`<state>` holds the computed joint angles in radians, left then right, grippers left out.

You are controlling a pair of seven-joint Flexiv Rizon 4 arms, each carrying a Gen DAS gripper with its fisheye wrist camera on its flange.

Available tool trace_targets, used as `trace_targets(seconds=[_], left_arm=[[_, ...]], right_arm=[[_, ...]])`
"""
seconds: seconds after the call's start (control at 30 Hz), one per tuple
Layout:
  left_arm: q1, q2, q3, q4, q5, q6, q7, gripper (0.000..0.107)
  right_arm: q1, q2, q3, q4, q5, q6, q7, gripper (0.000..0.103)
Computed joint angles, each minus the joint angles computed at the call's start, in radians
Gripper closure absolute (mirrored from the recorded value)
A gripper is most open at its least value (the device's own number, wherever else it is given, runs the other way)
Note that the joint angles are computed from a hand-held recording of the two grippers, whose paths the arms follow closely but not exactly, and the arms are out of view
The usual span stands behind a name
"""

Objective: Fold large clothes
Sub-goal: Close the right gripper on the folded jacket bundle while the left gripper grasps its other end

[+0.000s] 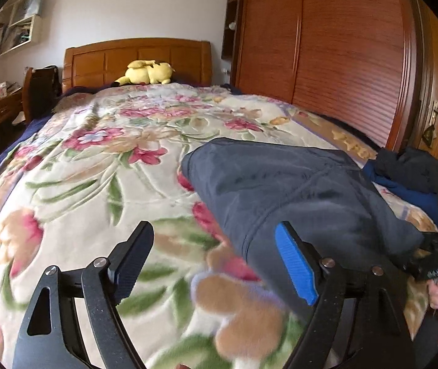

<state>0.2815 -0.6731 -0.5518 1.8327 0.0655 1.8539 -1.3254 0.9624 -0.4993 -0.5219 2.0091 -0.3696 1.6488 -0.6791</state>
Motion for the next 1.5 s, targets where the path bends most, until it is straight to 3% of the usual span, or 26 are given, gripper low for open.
trace_targets(seconds=[0.07, 0.2, 0.3, 0.47, 0.8, 1.03, 1.07, 1.13, 1.2, 1.23, 1.27, 1.33, 1.5], left_arm=[[-0.079, -0.012, 0.071, -0.070, -0.037, -0.053, 0.018, 0.025], [-0.170, -0.057, 0.136, -0.195, -0.124, -0.152, 0.065, 0.025], [-0.254, -0.086, 0.222, -0.288, -0.179, -0.235, 0.098, 0.025], [-0.373, -0.119, 0.368, -0.375, -0.235, -0.315, 0.121, 0.025], [-0.414, -0.171, 0.427, -0.459, -0.291, -0.436, 0.149, 0.019], [-0.368, -0.197, 0.358, -0.495, -0.339, -0.503, 0.211, 0.018], [-0.362, -0.197, 0.348, -0.490, -0.346, -0.498, 0.223, 0.018], [-0.337, -0.199, 0.306, -0.478, -0.369, -0.492, 0.257, 0.027], [-0.278, -0.195, 0.208, -0.447, -0.439, -0.514, 0.333, 0.041], [-0.269, -0.195, 0.195, -0.446, -0.439, -0.519, 0.337, 0.042], [-0.277, -0.191, 0.205, -0.443, -0.444, -0.518, 0.348, 0.044], [-0.270, -0.186, 0.187, -0.436, -0.462, -0.526, 0.389, 0.060], [-0.340, -0.166, 0.273, -0.431, -0.439, -0.493, 0.399, 0.085]], right_arm=[[-0.036, -0.008, 0.038, -0.011, 0.004, 0.013, -0.013, 0.023], [-0.116, -0.024, 0.125, -0.027, 0.037, 0.055, -0.060, 0.028], [-0.149, -0.036, 0.168, -0.040, 0.063, 0.078, -0.109, 0.038], [-0.095, -0.040, 0.121, -0.037, 0.111, 0.088, -0.171, 0.049], [-0.217, -0.061, 0.262, -0.104, 0.160, 0.064, -0.225, 0.050], [-0.222, -0.063, 0.264, -0.131, 0.111, 0.016, -0.200, 0.049], [-0.214, -0.063, 0.255, -0.128, 0.101, 0.019, -0.198, 0.053], [-0.217, -0.061, 0.262, -0.125, 0.086, 0.031, -0.204, 0.062], [-0.169, -0.063, 0.206, -0.116, 0.076, 0.039, -0.201, 0.067], [-0.131, -0.065, 0.162, -0.108, 0.074, 0.044, -0.198, 0.069], [-0.106, -0.069, 0.133, -0.103, 0.079, 0.055, -0.195, 0.071], [-0.082, -0.080, 0.107, -0.099, 0.100, 0.082, -0.198, 0.074], [0.039, -0.105, -0.017, -0.079, 0.200, 0.127, -0.232, 0.083]])
